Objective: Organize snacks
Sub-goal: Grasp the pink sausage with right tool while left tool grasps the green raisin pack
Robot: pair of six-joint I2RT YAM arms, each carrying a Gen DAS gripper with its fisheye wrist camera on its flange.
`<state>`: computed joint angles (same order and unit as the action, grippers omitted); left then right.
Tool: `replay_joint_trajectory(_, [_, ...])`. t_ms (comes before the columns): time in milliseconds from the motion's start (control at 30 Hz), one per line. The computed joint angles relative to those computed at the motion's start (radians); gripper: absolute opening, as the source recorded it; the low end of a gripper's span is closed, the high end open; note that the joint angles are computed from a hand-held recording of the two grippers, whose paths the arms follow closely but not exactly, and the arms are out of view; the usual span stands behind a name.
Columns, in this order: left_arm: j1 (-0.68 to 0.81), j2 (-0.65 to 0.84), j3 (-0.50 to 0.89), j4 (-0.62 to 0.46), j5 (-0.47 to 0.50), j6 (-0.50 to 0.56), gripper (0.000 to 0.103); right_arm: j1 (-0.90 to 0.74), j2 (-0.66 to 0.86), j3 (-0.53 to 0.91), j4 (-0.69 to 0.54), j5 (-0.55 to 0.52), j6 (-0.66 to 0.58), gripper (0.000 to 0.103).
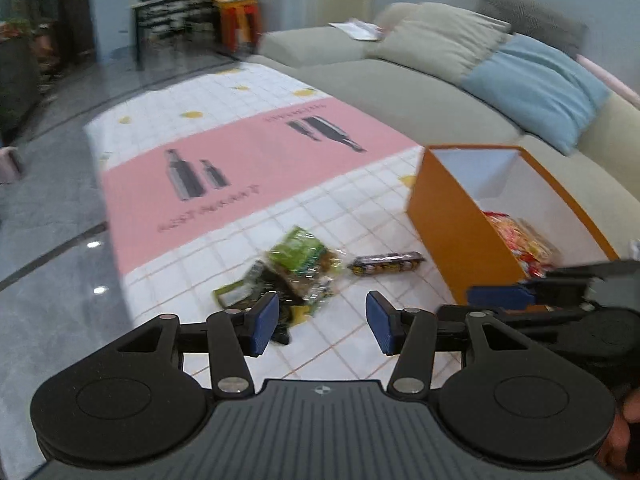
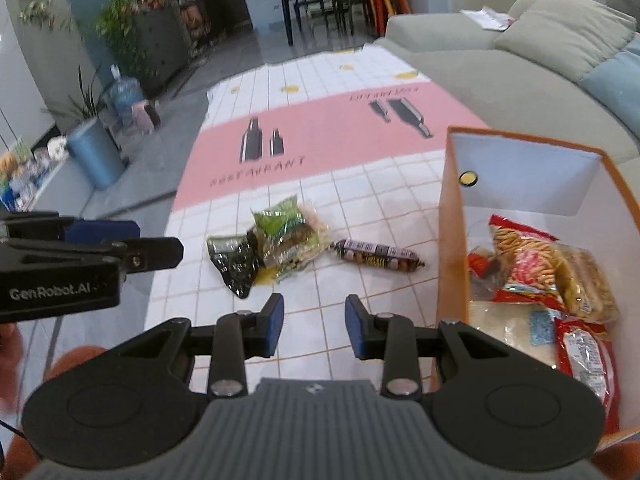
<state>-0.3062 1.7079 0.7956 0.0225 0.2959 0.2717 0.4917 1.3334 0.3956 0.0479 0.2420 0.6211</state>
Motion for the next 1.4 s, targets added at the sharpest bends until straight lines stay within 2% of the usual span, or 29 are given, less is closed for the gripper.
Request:
replay_joint_trajectory(133, [0.002, 0.078, 0.045, 0.018, 0.024, 0.121, 0.067, -0.059, 0.11, 0.054, 0.017, -0.044, -0.08, 0.041])
replay_joint_trajectory(267, [-0.03, 0.142, 0.07, 0.082, 0.004, 0.277, 0.074, -0.144, 0.226, 0.142, -0.014, -0.097, -0.193, 0.042])
replay_joint_trajectory(333, [-0.037, 0.197, 0.119, 0.079, 0.003, 0.331, 0.074, -0.183, 0.281, 0.192, -0.03, -0.13, -0.257, 0.043])
replay_joint_trajectory(500, [-0.043, 0.352, 0.299, -0.002, -0.018, 0.355, 0.074, -0.255, 0.414, 0.334, -0.103, -0.194, -0.438, 0.046])
replay_joint_trajectory(700, [-0.045, 0.494, 0.49, -0.128, -0.012, 0.361, 0.074, -0.294, 0.566, 0.513, -0.222, -0.19, -0.601, 0.048])
replay_joint_trajectory(1000, [-0.077, 0.617, 0.652, -0.241, -0.062, 0.436, 0.074, -0.335, 0.717, 0.693, -0.345, -0.21, -0.644, 0.049])
replay_joint_trajectory(1133, [-0.095, 0.644, 0.674, -0.231, -0.1, 0.464, 0.074, -0.338, 0.765, 0.735, -0.37, -0.223, -0.625, 0.049])
replay_joint_trajectory(1300, [-0.107, 0.663, 0.697, -0.236, -0.121, 0.452, 0.076, -0.337, 0.776, 0.728, -0.345, -0.22, -0.626, 0.049])
replay_joint_trajectory(1400, [-0.113, 0.67, 0.706, -0.237, -0.134, 0.43, 0.075, -0.353, 0.798, 0.755, -0.386, -0.268, -0.609, 0.039])
